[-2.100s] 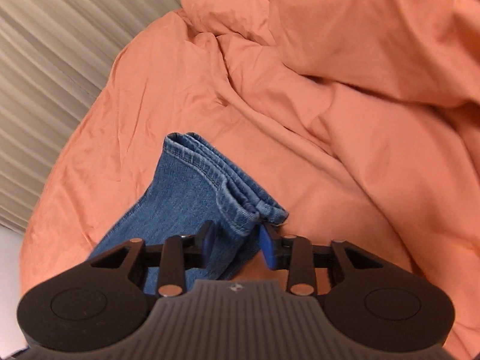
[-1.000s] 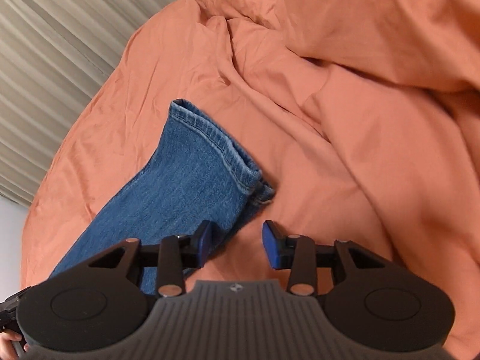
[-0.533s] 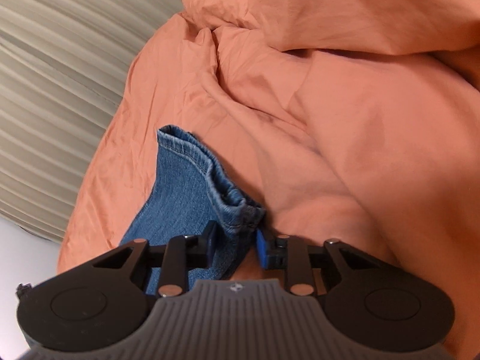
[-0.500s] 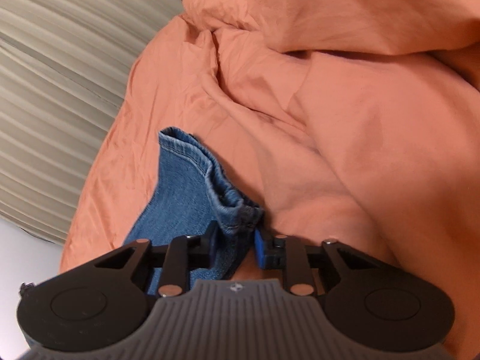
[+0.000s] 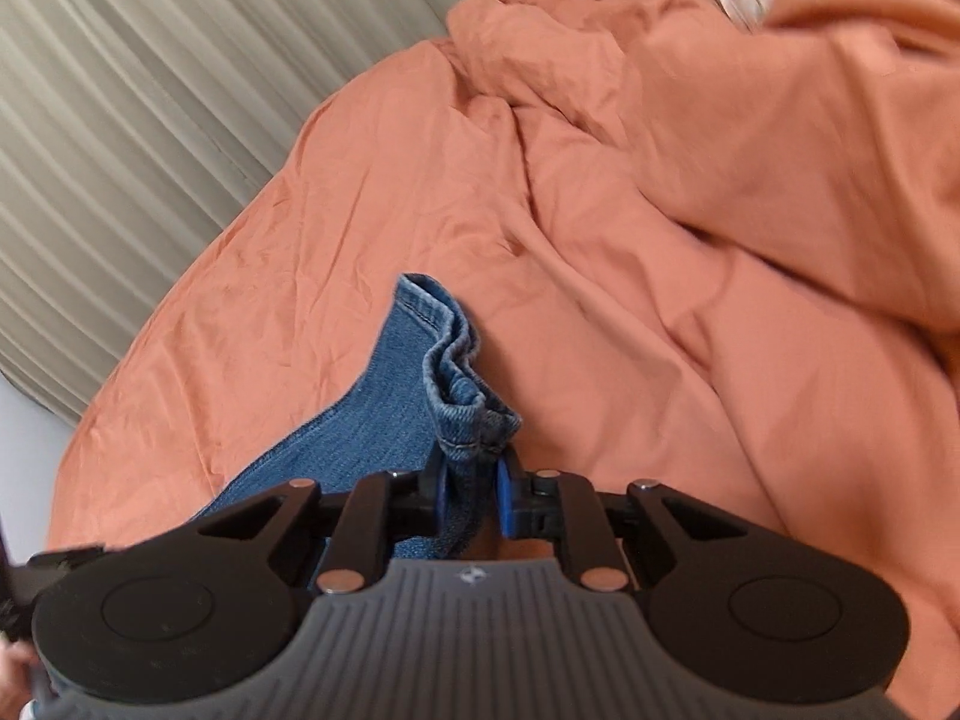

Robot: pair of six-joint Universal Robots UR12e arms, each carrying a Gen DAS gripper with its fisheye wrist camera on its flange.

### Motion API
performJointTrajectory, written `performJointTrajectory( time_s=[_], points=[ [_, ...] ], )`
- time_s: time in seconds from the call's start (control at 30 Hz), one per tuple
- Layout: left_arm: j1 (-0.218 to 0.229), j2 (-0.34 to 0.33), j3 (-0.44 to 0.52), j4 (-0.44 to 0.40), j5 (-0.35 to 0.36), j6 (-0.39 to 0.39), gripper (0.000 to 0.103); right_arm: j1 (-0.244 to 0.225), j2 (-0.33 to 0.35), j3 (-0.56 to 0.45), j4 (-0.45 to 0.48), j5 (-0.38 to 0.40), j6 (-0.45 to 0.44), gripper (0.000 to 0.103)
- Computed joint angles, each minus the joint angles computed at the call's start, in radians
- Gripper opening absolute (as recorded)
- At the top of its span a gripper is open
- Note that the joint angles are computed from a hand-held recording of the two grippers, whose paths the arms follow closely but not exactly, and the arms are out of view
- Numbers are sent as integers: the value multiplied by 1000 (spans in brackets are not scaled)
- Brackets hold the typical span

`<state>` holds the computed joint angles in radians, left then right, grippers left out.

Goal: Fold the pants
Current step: 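Lift the hem with the right tool and fold it toward the waistband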

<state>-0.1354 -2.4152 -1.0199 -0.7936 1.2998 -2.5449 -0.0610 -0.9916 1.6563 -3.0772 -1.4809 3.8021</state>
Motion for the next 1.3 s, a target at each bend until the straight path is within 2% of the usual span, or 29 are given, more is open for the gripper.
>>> performJointTrajectory(
  time_s=[0.17, 0.27, 0.33, 0.4, 0.47, 0.53, 0.57, 0.67, 0.77, 0.87, 0.97, 1.17, 1.3],
  points=[
    [14, 88, -155, -2, -63, 0, 32, 18, -12, -24, 23, -46, -45, 8],
    [18, 120, -234, 57, -79, -61, 27, 32, -22, -45, 41, -67, -75, 7],
    [27, 134, -262, 67, -112, -116, 17, 43, -30, -61, 51, -77, -98, 6],
    [38, 151, -288, 58, -156, -135, 22, 60, -38, -80, 55, -94, -140, 6],
    [42, 176, -326, 72, -162, -106, 23, 79, -43, -102, 53, -107, -189, 6],
    [58, 202, -352, 33, -211, -72, 23, 101, -47, -129, 54, -119, -253, 6],
    [67, 218, -375, 45, -222, -57, 23, 113, -49, -142, 53, -120, -281, 6],
    [96, 265, -436, 109, -229, -51, 25, 149, -47, -187, 56, -115, -341, 6],
    [134, 297, -470, 162, -231, -92, 30, 194, -32, -245, 73, -125, -397, 6],
    [160, 324, -503, 254, -152, -153, 34, 248, -1, -321, 116, -167, -464, 6],
    [198, 342, -531, 316, -134, -218, 37, 292, 40, -402, 174, -167, -499, 6],
    [268, 360, -573, 365, -143, -330, 40, 370, 144, -557, 299, -111, -503, 5],
    [298, 361, -579, 342, -142, -380, 40, 416, 204, -609, 414, -56, -523, 5]
  ],
)
